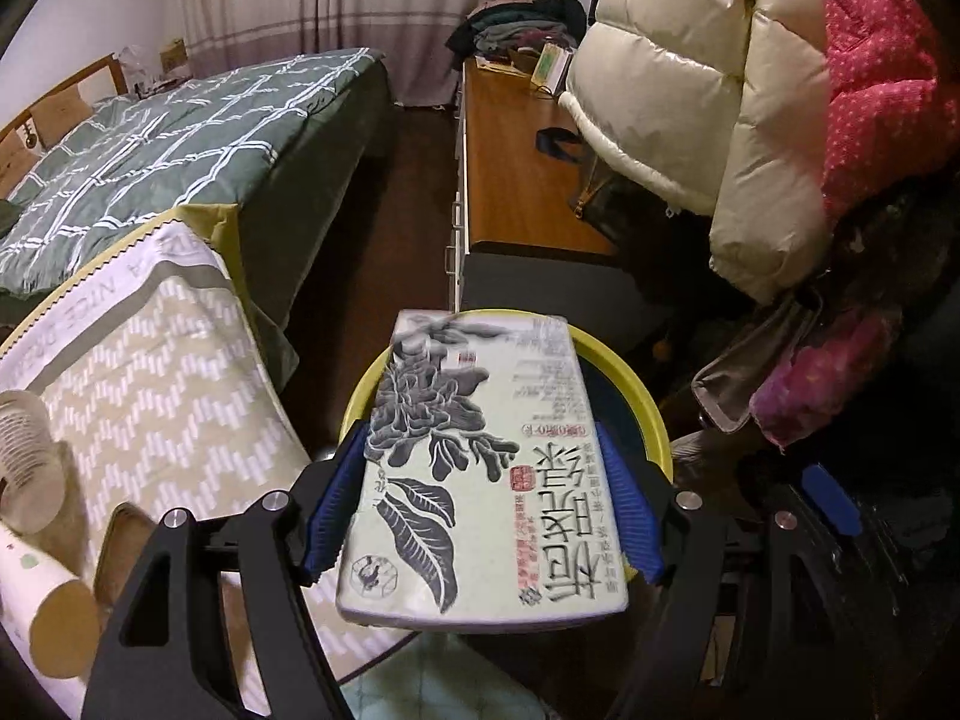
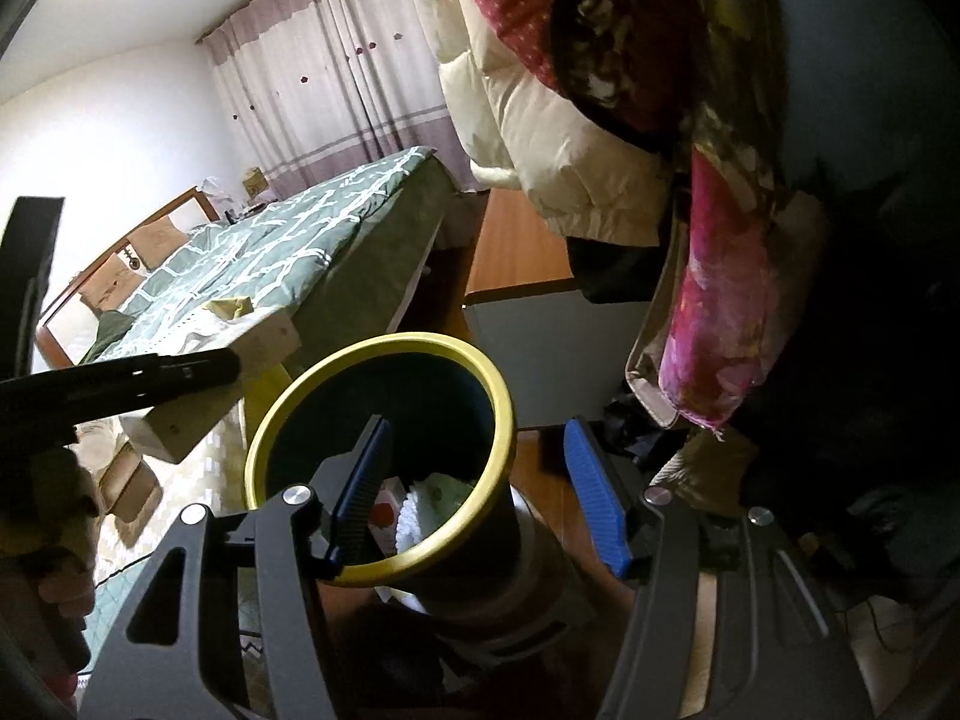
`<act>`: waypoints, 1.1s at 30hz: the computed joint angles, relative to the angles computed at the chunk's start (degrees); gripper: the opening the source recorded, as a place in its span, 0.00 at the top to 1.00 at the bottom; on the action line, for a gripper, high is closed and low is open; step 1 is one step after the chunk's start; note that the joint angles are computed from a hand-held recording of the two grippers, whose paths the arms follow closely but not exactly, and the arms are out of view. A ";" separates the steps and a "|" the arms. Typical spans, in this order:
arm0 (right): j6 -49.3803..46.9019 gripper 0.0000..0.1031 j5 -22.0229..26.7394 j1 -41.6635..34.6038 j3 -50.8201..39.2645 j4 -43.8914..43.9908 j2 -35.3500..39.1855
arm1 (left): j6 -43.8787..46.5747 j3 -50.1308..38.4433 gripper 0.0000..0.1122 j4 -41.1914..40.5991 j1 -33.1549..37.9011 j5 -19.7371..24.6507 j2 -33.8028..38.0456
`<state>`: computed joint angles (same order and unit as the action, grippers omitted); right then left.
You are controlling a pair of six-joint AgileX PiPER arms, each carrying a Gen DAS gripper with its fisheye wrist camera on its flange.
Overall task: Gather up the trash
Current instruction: 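Carry the box over the bin and open the left gripper, then grasp the white towel with the right gripper and lift it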
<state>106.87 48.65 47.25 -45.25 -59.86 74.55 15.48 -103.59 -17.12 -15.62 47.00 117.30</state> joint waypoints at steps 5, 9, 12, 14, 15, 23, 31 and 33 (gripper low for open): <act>-1.37 0.44 -0.93 -0.22 -1.08 0.90 1.30 | 1.64 4.77 0.17 -1.79 1.70 -4.10 -4.06; -2.46 0.43 -0.40 1.20 -3.23 1.26 2.96 | 8.12 12.99 0.15 -8.42 6.58 -6.44 -12.18; -3.50 0.43 -0.09 2.68 -5.49 1.68 4.82 | 14.85 20.63 0.13 -13.71 11.86 -8.71 -19.69; -4.16 0.43 0.09 3.92 -7.01 1.95 6.13 | 20.17 25.73 0.13 -17.65 17.15 -9.38 -24.85; -4.68 0.43 0.05 4.43 -8.01 2.09 7.00 | 22.31 27.59 0.13 -19.20 19.63 -9.51 -26.69; -10.75 0.42 1.36 9.87 -19.30 4.62 15.99 | 37.78 36.65 0.13 -30.67 42.46 -7.15 -35.53; -24.52 0.42 -0.03 13.91 -37.39 11.38 29.47 | 48.08 36.83 0.13 -38.95 63.57 -1.89 -32.22; -29.38 0.42 -0.40 14.80 -43.38 13.96 33.24 | 49.67 35.67 0.13 -40.16 67.59 -1.19 -30.87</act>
<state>77.49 48.25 62.05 -88.62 -45.91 107.78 65.14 -67.92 -57.28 51.97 45.81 86.43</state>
